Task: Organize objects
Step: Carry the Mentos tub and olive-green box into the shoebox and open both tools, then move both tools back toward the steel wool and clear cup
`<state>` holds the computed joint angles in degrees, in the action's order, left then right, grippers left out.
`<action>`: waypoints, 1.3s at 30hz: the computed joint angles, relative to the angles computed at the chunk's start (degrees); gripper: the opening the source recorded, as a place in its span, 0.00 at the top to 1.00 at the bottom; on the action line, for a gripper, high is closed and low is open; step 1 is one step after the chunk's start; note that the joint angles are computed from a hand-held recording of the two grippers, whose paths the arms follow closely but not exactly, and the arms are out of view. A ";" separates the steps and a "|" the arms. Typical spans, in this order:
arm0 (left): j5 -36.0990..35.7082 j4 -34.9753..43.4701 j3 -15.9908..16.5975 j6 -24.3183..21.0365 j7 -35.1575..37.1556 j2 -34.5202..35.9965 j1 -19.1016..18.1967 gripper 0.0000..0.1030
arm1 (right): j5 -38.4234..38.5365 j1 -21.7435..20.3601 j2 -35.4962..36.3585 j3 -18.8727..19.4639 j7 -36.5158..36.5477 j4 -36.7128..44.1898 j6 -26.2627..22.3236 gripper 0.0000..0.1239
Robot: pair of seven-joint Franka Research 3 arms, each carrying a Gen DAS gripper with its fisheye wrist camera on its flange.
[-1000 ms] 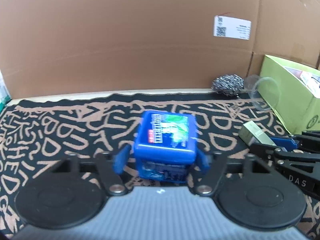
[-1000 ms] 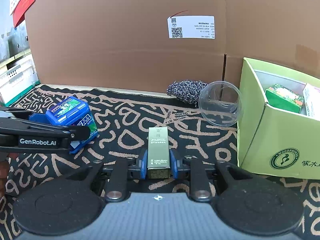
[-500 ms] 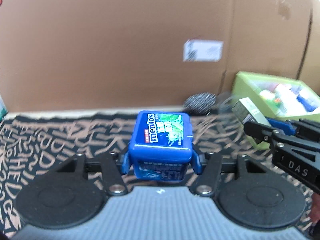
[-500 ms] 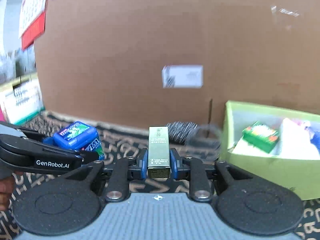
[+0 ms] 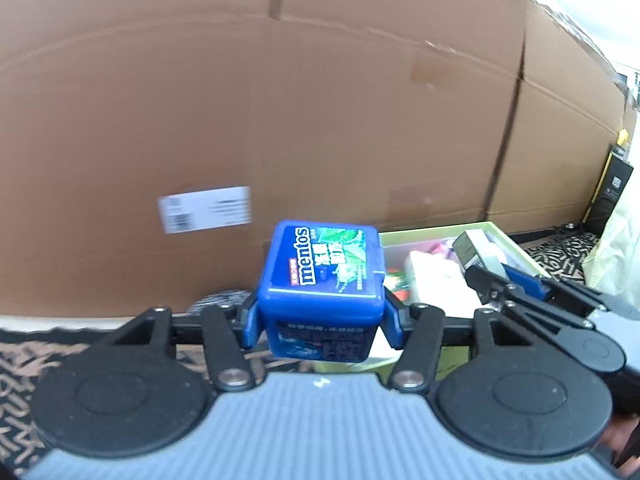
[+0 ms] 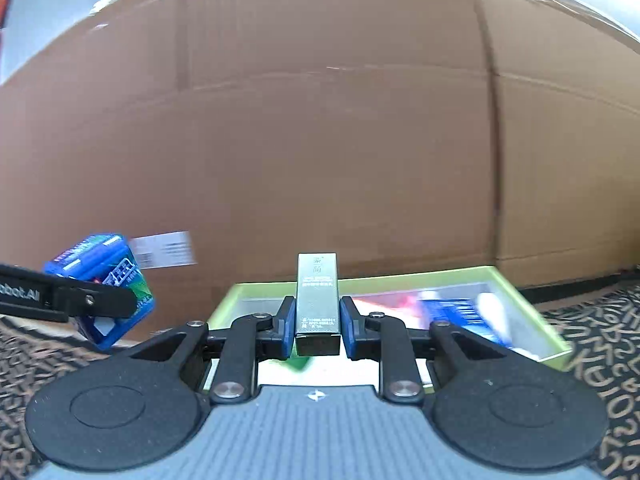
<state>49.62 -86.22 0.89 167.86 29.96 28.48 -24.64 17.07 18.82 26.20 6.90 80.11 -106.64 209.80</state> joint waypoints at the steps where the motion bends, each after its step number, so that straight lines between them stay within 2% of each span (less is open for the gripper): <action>1: -1.60 2.50 -1.41 -1.00 2.13 1.88 0.53 0.46 | 0.45 -0.24 0.52 -0.33 0.19 0.64 -0.20 0.79; 3: -5.26 7.67 -3.79 -3.29 6.89 5.62 1.08 0.46 | 1.49 -0.59 1.55 -0.95 0.40 1.95 -1.15 0.79; 5: -8.02 12.52 -4.50 -5.74 10.42 9.12 0.45 0.46 | 1.88 -1.29 2.35 -1.04 0.89 3.09 -2.84 0.79; 7: -10.13 16.30 -4.51 -7.96 13.16 11.78 -0.48 0.46 | 1.00 -2.44 2.99 -0.34 1.76 3.87 -4.17 0.79; 10: -12.01 20.00 -3.69 -9.66 16.18 14.72 -1.71 0.46 | 2.07 -1.15 3.78 -1.67 0.85 5.13 -5.58 0.79; 11: -11.56 20.20 -2.57 -8.90 15.93 15.15 -2.40 0.38 | 1.97 -1.10 3.73 -1.85 0.39 4.89 -5.70 0.79; 12: -10.25 19.69 -0.52 -7.81 14.19 15.08 -3.61 0.31 | 2.85 0.00 3.98 -2.92 -0.66 5.20 -5.97 0.79; 14: -5.30 17.24 5.31 -5.45 6.56 13.84 -7.21 0.13 | 6.56 3.36 4.45 -6.15 -3.44 5.88 -5.94 0.65; 15: -3.12 15.97 6.80 -3.98 3.76 13.20 -7.94 0.09 | 9.63 5.59 4.61 -8.27 -5.12 6.12 -5.43 0.62; 16: -1.39 14.42 7.53 -2.88 1.58 12.26 -8.35 0.07 | 11.15 6.16 4.48 -8.62 -6.03 5.70 -3.95 0.54; 19: 1.29 12.70 7.19 -2.01 -1.19 11.02 -7.92 0.06 | 11.90 3.84 4.93 -6.10 -5.62 5.77 -0.04 0.50; 21: 2.65 12.60 6.83 -2.46 -2.23 10.85 -7.77 0.05 | 10.11 1.10 5.51 -3.83 -3.67 6.43 0.32 0.50; 25: 5.28 10.63 6.48 -3.22 -4.91 9.24 -7.56 0.00 | 8.82 -0.67 5.58 -2.41 -1.92 6.46 -0.67 0.47; 29: 10.04 5.63 6.64 -3.54 -9.76 5.41 -7.65 0.00 | 7.30 -0.66 4.18 -1.96 -1.46 4.15 0.50 0.43; 34: 13.72 0.10 4.55 -6.51 -13.77 0.86 -5.77 0.00 | 7.31 0.26 4.54 -2.43 -2.42 4.28 1.22 0.41; 39: 16.09 -5.36 2.22 -7.60 -17.76 -3.13 -2.53 0.00 | 7.25 1.02 5.08 -2.22 -3.34 4.39 1.93 0.39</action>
